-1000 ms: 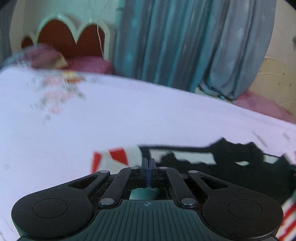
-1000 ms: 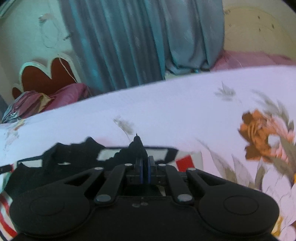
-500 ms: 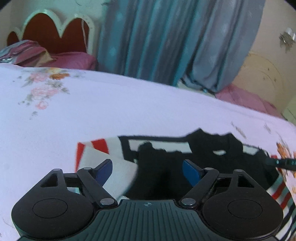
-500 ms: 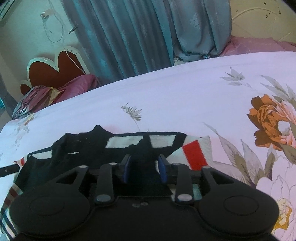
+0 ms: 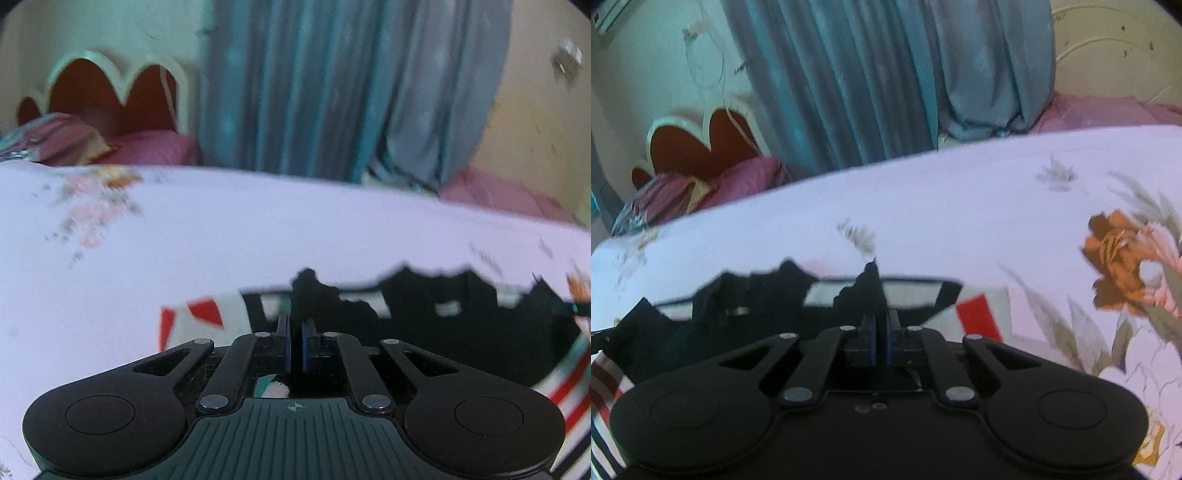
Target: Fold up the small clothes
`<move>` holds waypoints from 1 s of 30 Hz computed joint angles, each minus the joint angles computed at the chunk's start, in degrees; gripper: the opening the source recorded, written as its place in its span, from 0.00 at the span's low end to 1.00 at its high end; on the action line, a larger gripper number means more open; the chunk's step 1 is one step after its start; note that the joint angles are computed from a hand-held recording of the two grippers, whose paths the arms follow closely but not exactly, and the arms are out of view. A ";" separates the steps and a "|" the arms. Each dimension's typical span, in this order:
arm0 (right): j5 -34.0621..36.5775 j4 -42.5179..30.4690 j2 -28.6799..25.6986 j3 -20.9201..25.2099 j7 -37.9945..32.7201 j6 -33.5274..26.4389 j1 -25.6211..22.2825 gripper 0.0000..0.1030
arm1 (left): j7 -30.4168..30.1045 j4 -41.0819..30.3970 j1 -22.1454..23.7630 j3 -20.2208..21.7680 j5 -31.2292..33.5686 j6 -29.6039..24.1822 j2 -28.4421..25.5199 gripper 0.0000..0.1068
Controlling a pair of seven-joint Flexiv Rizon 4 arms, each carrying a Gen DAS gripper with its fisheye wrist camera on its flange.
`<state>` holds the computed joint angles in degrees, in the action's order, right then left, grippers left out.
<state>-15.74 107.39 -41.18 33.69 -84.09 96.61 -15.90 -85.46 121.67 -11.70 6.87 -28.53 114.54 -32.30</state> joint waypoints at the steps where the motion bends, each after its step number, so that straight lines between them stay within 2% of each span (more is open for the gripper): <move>1: 0.31 -0.08 0.17 -0.73 0.20 0.99 0.69 0.05 | -0.06 -0.60 -0.38 0.55 -0.71 0.09 -0.37 0.04; 4: 0.52 -0.83 0.26 -3.16 2.06 1.16 2.77 0.05 | 1.05 -2.40 -4.60 4.32 -5.64 -0.72 -2.69 0.04; 7: 1.70 -0.64 1.07 -10.02 4.40 -0.03 8.11 0.05 | 3.05 -3.31 -9.77 8.54 -12.00 -2.48 -5.73 0.04; 9: 1.40 -0.50 0.58 -9.82 3.69 -0.07 7.74 0.04 | 4.39 -3.22 -12.60 10.69 -13.94 -1.25 -7.31 0.05; 11: 1.10 0.17 1.53 -10.19 3.05 -0.15 8.04 0.10 | 6.58 -3.36 -14.69 11.99 -16.54 -2.22 -7.23 0.05; 12: 1.40 0.51 1.97 -9.63 3.01 0.07 7.52 0.14 | 7.32 -3.16 -15.07 12.19 -17.21 -2.64 -6.70 0.10; 13: 2.01 1.33 2.80 -10.02 3.29 1.34 7.80 0.16 | 7.70 -2.94 -16.10 12.95 -18.61 -3.24 -6.23 0.22; 14: 2.04 2.15 3.42 -9.90 3.23 2.48 7.65 0.16 | 8.61 -2.25 -17.01 12.65 -21.46 -2.21 -5.47 0.29; 15: 1.38 2.89 3.72 -8.31 2.78 3.18 6.21 0.18 | 7.54 -0.97 -16.32 11.29 -21.29 -0.07 -4.30 0.42; 16: 0.49 3.75 4.04 -6.33 2.44 3.48 4.46 0.18 | 3.74 1.12 -14.03 8.90 -17.38 2.56 -2.31 0.49; 17: -0.65 4.82 4.23 -3.72 1.98 3.69 2.24 0.18 | 1.93 2.74 -10.83 5.64 -13.50 4.28 -0.74 0.51; 20: -4.37 7.99 4.32 2.72 0.30 2.86 -2.50 0.18 | 2.10 5.35 -6.55 -0.47 -7.54 4.69 2.07 0.51; 22: -6.16 9.75 3.91 5.99 -0.37 2.13 -4.18 0.18 | 2.41 5.58 -5.83 -2.37 -5.10 3.11 2.29 0.51; 23: -6.56 10.40 3.76 6.83 -0.46 1.89 -4.29 0.18 | 2.89 5.55 -7.14 -1.88 -5.59 2.84 1.84 0.51; 26: -7.07 12.70 5.09 4.28 -0.71 3.63 -0.82 0.18 | 3.74 5.71 -10.27 -0.10 -8.21 1.30 0.74 0.51; 30: -7.28 14.69 7.10 -2.28 0.86 6.40 4.47 0.15 | 2.51 7.64 -9.97 0.00 -7.88 2.87 0.84 0.53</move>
